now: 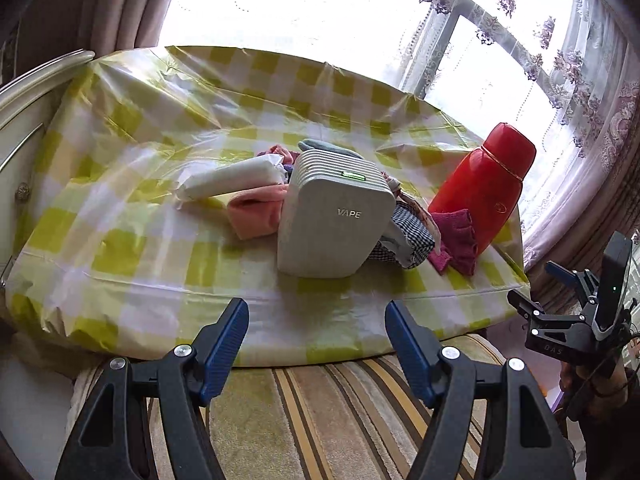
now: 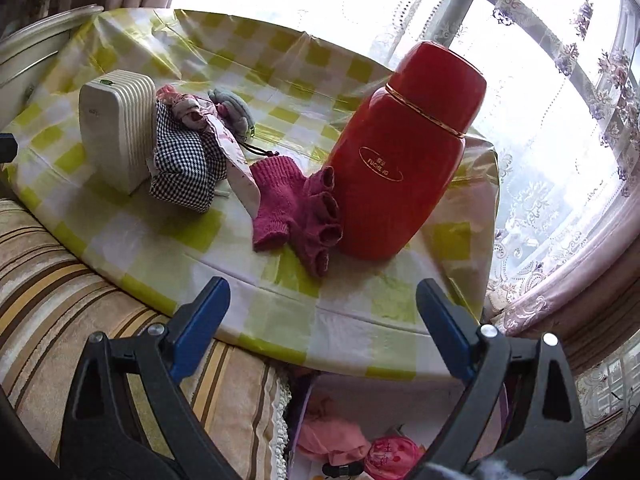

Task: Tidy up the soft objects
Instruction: 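Move both tools back over the table toward the remaining cloths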

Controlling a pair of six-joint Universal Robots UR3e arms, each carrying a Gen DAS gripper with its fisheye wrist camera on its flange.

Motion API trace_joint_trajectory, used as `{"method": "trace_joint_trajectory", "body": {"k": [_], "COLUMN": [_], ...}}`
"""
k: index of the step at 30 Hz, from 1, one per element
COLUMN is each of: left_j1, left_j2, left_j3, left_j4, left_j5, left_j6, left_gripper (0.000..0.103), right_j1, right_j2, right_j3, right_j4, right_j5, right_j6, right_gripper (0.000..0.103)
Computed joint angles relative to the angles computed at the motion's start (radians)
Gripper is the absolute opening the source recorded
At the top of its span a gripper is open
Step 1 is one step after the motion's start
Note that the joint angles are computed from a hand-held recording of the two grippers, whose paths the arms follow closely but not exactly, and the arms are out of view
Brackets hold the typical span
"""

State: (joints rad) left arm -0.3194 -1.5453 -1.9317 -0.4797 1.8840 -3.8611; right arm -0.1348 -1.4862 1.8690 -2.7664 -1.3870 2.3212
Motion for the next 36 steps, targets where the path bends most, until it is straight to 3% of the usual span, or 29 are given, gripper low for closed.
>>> {"method": "trace_joint_trajectory", "body": {"k": [7,14,21,28,30,33,36], "left_j1": [0.115,0.238,0.407,0.609,0.611,0.566,0.544], "left_j2": [0.092,0.155,0.195,0.121,0.052,-0.08,-0.188], "left_j3": [-0.113,-0.202,-0.271,-0.242,-0.173,-0.003,0.109], "left_j4": [0.025,0.069,0.134,0.17,0.152,0.024,-0.051], "left_j5": [-0.034,-0.086,-0.211,-0.447,-0.43,-0.331,-0.265], "left_j6": [0.02,0.064,0.166,0.302,0.339,0.462,0.564], "left_gripper": [0.071,0.071,0.071,0.071,0.071,0.072,0.072], "right_j1": [0.118,0.229,0.297,0.331,0.34,0.35,0.357], "right_j2": [0.154,0.35,0.559,0.776,0.83,0.916,1.002], "right_j3": [-0.095,-0.303,-0.717,-1.127,-1.213,-1.382,-1.542], "right_j4": [-0.025,0.018,0.35,0.621,0.662,0.775,0.868], "right_j5": [-0.045,-0.163,-0.245,-0.303,-0.323,-0.338,-0.357], "right_j6": [-0.332,-0.55,-0.619,-0.619,-0.61,-0.598,-0.593], "right_gripper": [0.095,0.095,0.095,0.094,0.09,0.085,0.084]}}
